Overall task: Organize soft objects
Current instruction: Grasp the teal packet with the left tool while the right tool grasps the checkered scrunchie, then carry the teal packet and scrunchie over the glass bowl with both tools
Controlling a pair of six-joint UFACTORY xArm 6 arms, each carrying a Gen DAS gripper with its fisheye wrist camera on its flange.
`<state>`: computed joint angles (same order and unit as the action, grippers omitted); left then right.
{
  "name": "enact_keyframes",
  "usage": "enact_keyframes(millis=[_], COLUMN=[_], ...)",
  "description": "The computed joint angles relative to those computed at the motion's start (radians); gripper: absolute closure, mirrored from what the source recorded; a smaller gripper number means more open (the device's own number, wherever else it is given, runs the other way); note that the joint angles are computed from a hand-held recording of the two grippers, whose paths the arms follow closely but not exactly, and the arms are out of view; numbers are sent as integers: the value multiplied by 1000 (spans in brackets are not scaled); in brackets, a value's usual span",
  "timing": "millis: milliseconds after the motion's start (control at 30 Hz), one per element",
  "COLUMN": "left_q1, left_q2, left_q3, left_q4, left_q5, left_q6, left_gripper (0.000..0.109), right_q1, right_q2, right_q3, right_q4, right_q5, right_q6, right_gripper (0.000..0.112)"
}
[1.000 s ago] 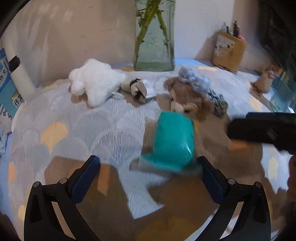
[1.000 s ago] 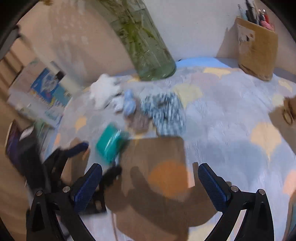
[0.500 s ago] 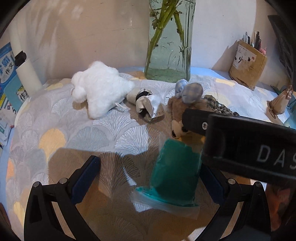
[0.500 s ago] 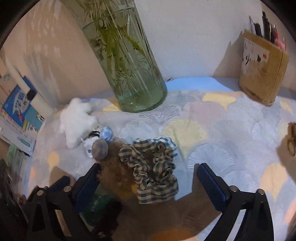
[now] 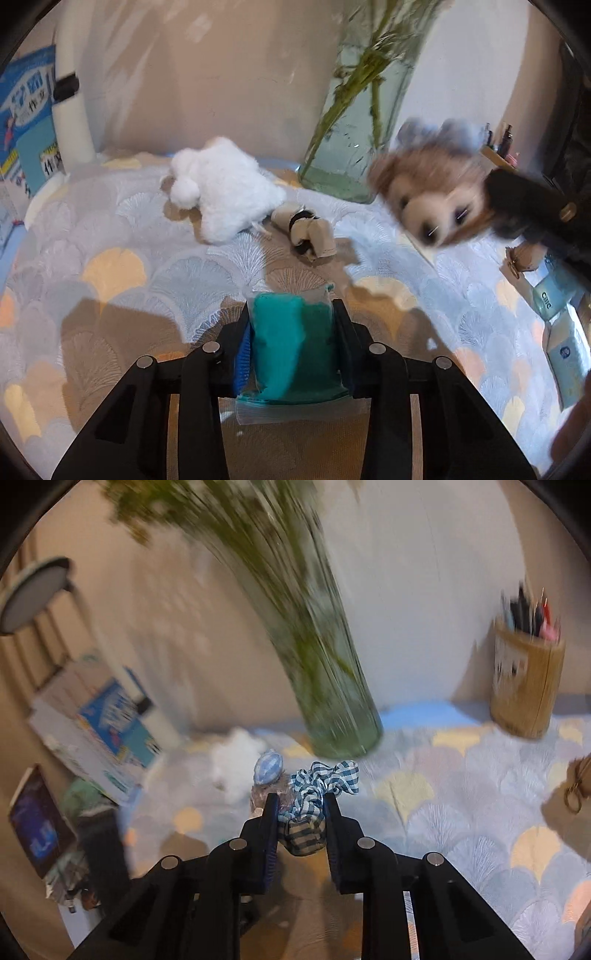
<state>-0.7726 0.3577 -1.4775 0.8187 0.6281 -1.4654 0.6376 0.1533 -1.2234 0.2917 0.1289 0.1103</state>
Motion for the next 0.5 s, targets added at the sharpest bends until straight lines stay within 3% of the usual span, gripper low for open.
enact_keyframes(millis=[167, 267, 400, 433, 500], left_q1=[-85, -112, -119, -142, -191], left_q2=[2, -10, -45, -42, -18], left_q3=[-62, -69, -41, -57, -105], left_q4=[198, 208, 185, 206, 238], left_q5=[136, 114, -35, -7, 69], left_q6=[-24, -7, -79, -74, -46], left_gripper=[73, 73, 73, 73, 73], right_q1=[6, -1, -1, 0, 3], right_q2=[-122, -206, -339, -373, -461], right_q3=[101, 174, 306, 339, 438], right_q4=[68, 103, 296, 346, 320], right_q5=[-16, 13, 23, 22, -21], right_q6=[-8, -5, -116, -152, -140], right_gripper=[90, 90, 90, 90, 90])
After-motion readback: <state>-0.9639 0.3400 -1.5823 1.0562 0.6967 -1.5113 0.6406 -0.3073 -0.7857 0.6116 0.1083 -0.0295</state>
